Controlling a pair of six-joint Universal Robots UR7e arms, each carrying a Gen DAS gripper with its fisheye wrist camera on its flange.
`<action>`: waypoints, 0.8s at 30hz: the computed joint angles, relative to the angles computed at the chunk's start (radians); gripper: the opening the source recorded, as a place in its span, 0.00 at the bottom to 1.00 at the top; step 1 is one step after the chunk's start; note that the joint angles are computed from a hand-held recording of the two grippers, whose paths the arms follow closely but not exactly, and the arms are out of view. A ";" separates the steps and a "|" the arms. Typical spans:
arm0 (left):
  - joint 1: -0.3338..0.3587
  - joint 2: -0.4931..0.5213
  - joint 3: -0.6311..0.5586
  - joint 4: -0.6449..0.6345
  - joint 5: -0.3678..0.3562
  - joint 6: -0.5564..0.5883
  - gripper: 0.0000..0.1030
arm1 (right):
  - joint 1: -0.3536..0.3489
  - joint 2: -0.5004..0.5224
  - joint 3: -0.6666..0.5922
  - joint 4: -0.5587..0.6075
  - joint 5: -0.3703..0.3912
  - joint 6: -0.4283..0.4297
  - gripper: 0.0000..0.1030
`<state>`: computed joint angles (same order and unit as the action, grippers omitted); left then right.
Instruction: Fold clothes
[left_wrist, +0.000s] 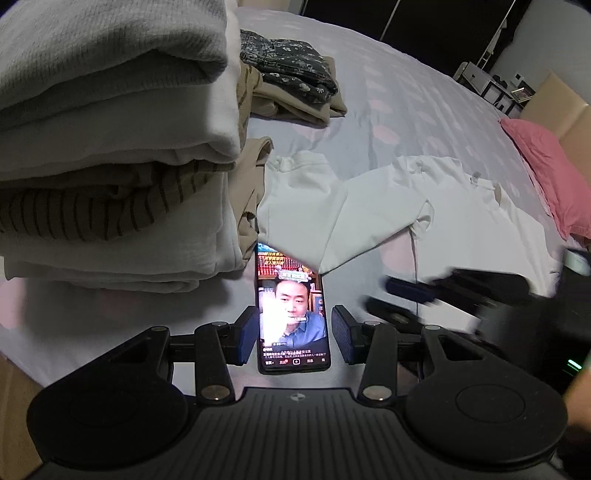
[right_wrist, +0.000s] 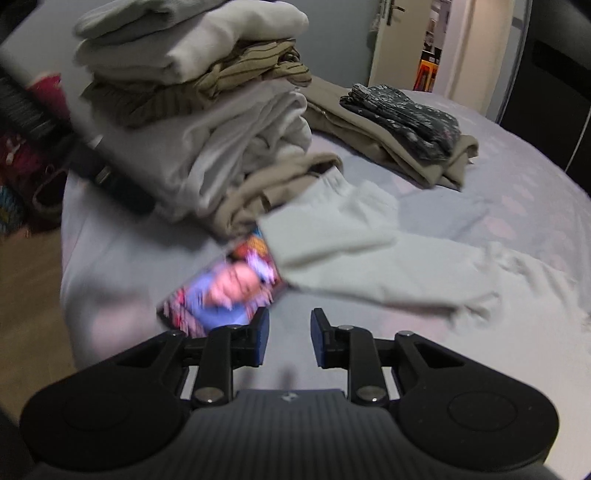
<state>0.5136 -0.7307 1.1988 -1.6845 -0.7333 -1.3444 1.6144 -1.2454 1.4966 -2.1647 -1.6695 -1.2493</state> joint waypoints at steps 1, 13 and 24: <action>-0.001 0.002 -0.004 0.002 0.004 0.005 0.40 | 0.008 0.016 0.005 -0.022 -0.003 0.017 0.29; -0.001 0.018 -0.057 0.026 0.055 0.025 0.40 | 0.033 0.128 0.015 -0.195 -0.006 0.064 0.06; -0.003 0.057 -0.116 -0.029 0.055 0.071 0.40 | -0.056 0.079 -0.370 0.185 0.282 0.291 0.06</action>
<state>0.5103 -0.6734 1.0825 -1.7131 -0.6785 -1.2739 1.5587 -1.1667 1.1267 -1.9798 -1.3870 -0.9586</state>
